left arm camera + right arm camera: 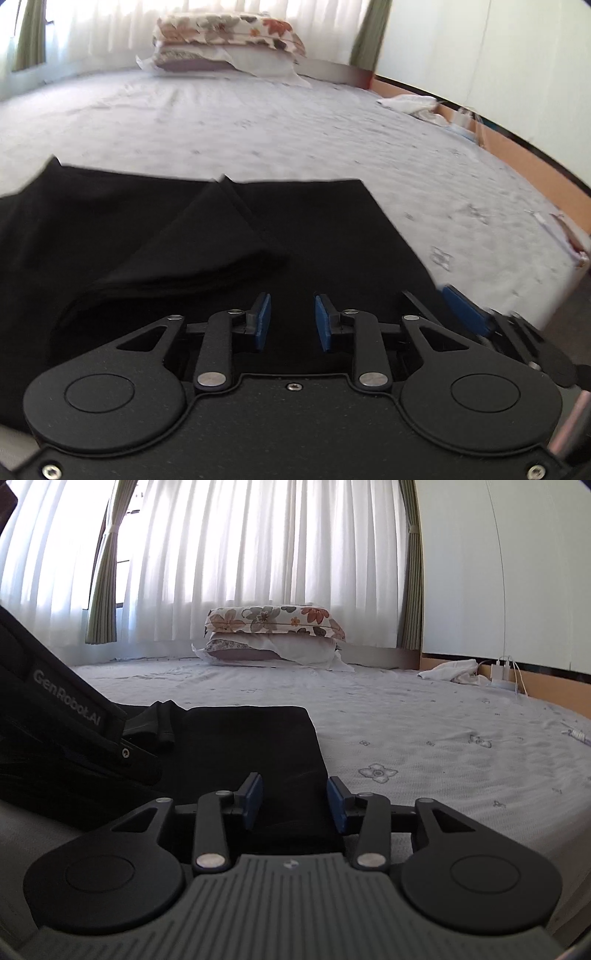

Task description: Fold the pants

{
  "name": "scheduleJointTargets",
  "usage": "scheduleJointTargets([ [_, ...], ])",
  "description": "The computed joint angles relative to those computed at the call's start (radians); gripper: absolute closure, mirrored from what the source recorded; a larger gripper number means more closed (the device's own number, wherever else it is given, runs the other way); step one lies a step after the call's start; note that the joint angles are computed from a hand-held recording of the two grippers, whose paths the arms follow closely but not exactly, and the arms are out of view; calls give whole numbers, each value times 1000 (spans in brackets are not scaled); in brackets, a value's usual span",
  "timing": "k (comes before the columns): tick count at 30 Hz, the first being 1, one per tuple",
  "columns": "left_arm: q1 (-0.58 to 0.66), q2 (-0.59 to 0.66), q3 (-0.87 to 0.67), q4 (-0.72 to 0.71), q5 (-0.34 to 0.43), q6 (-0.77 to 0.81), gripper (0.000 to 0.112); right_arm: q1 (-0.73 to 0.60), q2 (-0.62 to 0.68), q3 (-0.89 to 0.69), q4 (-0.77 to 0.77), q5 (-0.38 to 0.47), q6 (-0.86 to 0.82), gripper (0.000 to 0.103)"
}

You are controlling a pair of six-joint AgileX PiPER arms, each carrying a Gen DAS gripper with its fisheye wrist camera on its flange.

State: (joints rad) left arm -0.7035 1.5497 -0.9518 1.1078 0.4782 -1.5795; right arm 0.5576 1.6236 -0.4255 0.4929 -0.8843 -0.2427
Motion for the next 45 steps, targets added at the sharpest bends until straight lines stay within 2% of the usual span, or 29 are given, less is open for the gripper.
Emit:
scheduleJointTargets([
  [2, -8, 34, -30, 60, 101, -38, 86, -21, -2, 9, -37, 4, 47, 49],
  [6, 52, 46, -43, 50, 192, 1, 84, -3, 5, 19, -16, -21, 48, 48],
  [7, 65, 47, -55, 35, 238, 21, 84, 3, 8, 20, -7, -28, 46, 48],
  [10, 81, 127, -166, -8, 523, 65, 84, 2, 12, 16, -8, -29, 57, 48],
  [11, 85, 146, -189, -2, 600, 54, 83, 2, 13, 16, -8, -30, 60, 48],
  [12, 88, 141, -194, 11, 637, 27, 81, -1, 15, 14, -12, -30, 63, 48],
  [13, 86, 112, -177, 18, 634, -1, 80, 0, 16, 14, -10, -31, 65, 48],
  [17, 64, -13, -81, 56, 453, -19, 78, -6, 20, 13, -21, -33, 77, 47],
  [18, 49, -36, -63, 67, 396, -7, 78, -7, 23, 14, -23, -36, 80, 47],
  [20, 57, -70, -33, 37, 218, 48, 78, -6, 22, 16, -23, -38, 83, 47],
  [22, 81, -68, -37, -110, 39, 195, 78, -8, 23, 16, -26, -40, 83, 47],
  [24, 101, -31, -53, -310, -90, 394, 78, -9, 25, 17, -29, -43, 86, 46],
  [26, 116, 24, -83, -501, -152, 568, 78, -8, 26, 17, -29, -45, 85, 45],
  [28, 122, 66, -103, -562, -185, 607, 80, -7, 27, 18, -28, -47, 84, 44],
  [30, 119, 95, -132, -497, -176, 538, 80, -1, 30, 19, -20, -55, 77, 44],
  [31, 113, 113, -158, -437, -141, 492, 81, 3, 32, 19, -15, -58, 74, 44],
  [33, 87, 173, -246, -281, 20, 412, 89, 7, 33, 19, -11, -62, 74, 43],
  [35, 61, 235, -314, -127, 215, 324, 88, 8, 34, 20, -10, -65, 76, 43],
  [36, 72, 255, -339, -105, 278, 311, 87, 8, 34, 20, -10, -65, 76, 43],
  [42, 251, 259, -421, -180, 412, 273, 88, 17, 37, 21, -1, -72, 76, 42],
  [43, 270, 248, -417, -171, 424, 261, 88, 19, 38, 20, 2, -73, 77, 42],
  [45, 298, 193, -366, -151, 388, 233, 85, 26, 40, 19, 12, -76, 74, 42],
])
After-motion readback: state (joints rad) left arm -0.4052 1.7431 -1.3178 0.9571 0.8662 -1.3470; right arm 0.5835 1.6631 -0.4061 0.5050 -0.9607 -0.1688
